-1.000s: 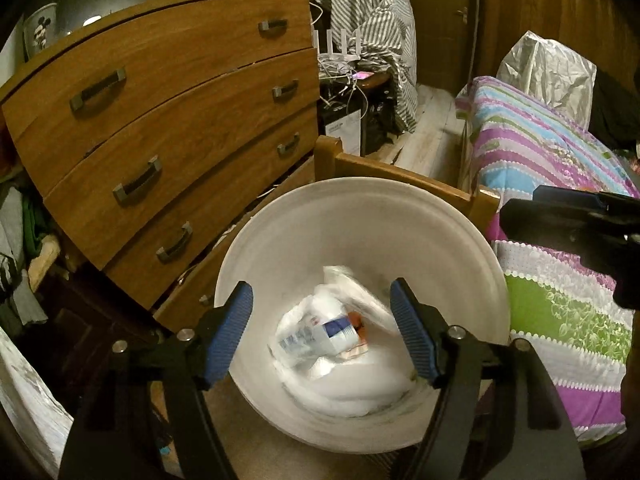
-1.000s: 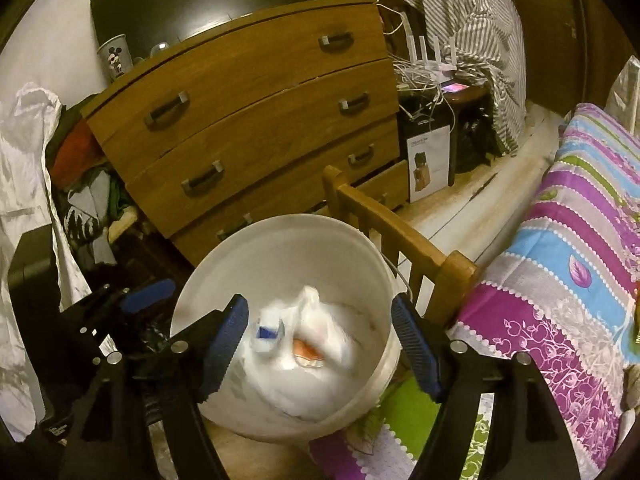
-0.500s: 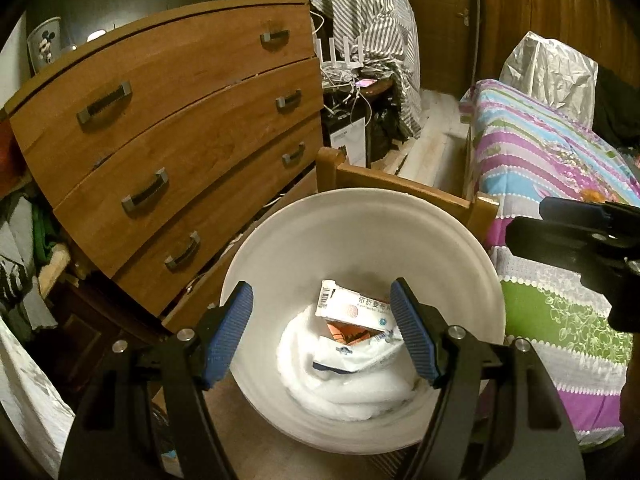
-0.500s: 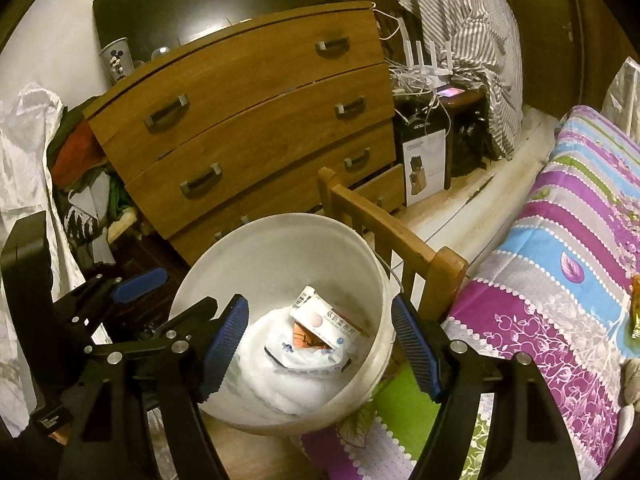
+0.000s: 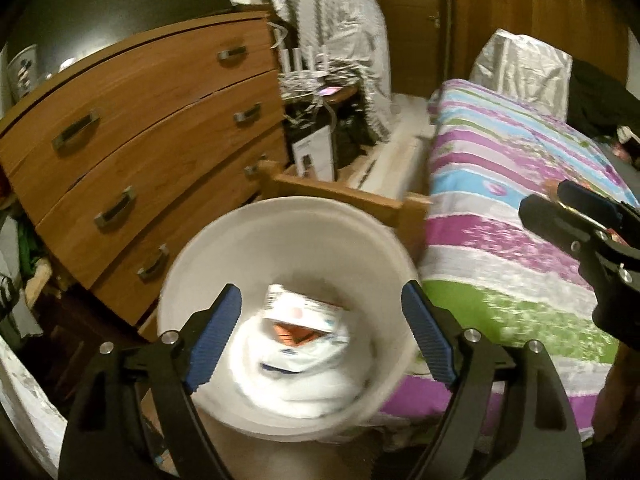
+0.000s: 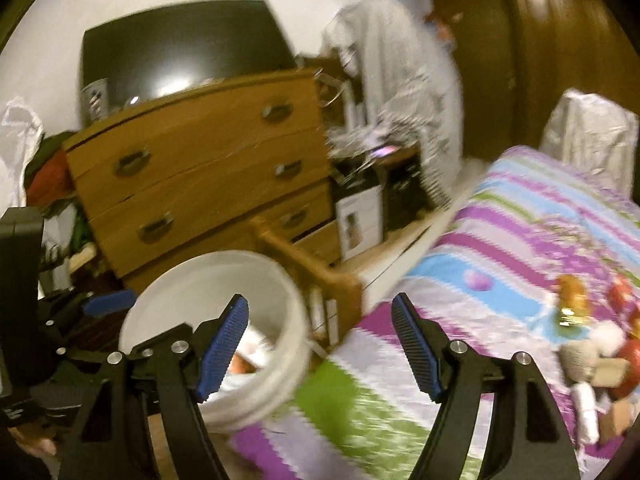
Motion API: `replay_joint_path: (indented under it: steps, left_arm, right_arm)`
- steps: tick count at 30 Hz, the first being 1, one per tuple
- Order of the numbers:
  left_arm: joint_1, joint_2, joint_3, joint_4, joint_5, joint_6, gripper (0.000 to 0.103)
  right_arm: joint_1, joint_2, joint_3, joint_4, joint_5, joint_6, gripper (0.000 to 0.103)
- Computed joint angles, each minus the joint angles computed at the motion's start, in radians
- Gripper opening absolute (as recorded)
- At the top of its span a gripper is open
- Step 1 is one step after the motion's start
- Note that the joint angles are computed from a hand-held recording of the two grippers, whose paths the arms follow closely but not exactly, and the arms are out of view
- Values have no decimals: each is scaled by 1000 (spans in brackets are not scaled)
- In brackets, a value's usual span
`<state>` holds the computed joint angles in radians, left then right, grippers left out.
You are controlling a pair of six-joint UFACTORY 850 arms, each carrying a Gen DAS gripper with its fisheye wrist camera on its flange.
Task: Collect trash
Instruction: 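Move both grippers back toward the bedspread, then grasp the gold packet with the right gripper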
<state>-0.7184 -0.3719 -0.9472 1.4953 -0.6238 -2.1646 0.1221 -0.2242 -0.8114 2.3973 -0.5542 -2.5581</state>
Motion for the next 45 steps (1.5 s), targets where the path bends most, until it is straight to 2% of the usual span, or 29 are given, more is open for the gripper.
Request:
replay_joint_path:
  steps: [3, 5, 7, 11, 16, 19, 21, 23, 25, 29, 35, 36, 37, 38, 39, 43, 45]
  left_arm:
    - [-33, -36, -48, -8, 5, 15, 84]
    - [-53, -65, -83, -12, 9, 31, 85]
    - [-71, -97, -121, -27, 15, 59, 86]
    - [-95, -174, -211, -77, 71, 133, 86]
    - [-124, -276, -337, -184, 125, 275, 86]
    - [-136, -337, -418, -259, 141, 366, 87]
    - [-138, -378, -477, -313, 156, 424, 87]
    - [-137, -416, -533, -364, 176, 478, 87]
    - [-133, -446, -577, -391, 198, 507, 87]
    - [-129, -507, -671, -455, 237, 583, 87]
    - [-111, -557, -747, -494, 250, 631, 87]
    - [-107, -562, -756, -505, 259, 635, 87]
    - [-101, -563, -759, -516, 268, 640, 87]
    - [-94, -566, -765, -528, 273, 646, 87]
    - [-90, -569, -772, -537, 271, 648, 87]
    - [-82, -568, -777, -524, 274, 617, 87]
    - [-77, -575, -812, -577, 275, 695, 87]
  right_arm:
    - [-47, 35, 82, 218, -85, -226, 75]
    - [-83, 47, 119, 290, -133, -303, 75]
    - [-148, 52, 146, 291, -174, -322, 75]
    - [-285, 22, 145, 244, -184, -334, 75]
    - [-489, -74, 70, 146, -136, -285, 75]
    - [-584, -144, -5, 80, -91, -221, 75]
    - [-655, -205, -96, -42, -40, -89, 75]
    - [-703, -282, -223, -212, 38, 121, 75]
    - [-731, -382, -355, -391, 68, 330, 75]
    - [-724, -542, -583, -721, 99, 749, 75]
    - [-692, -770, -929, -1249, 0, 1376, 75]
    - [-683, -783, -964, -1337, -11, 1480, 75]
    - [-676, -821, -1020, -1403, -26, 1542, 72]
    - [-671, -831, -1033, -1428, -23, 1563, 58]
    - [-667, -844, -1048, -1444, -33, 1572, 54]
    - [-666, -785, -956, -1336, -13, 1421, 48]
    - [-685, -717, -866, -1242, -19, 1309, 47]
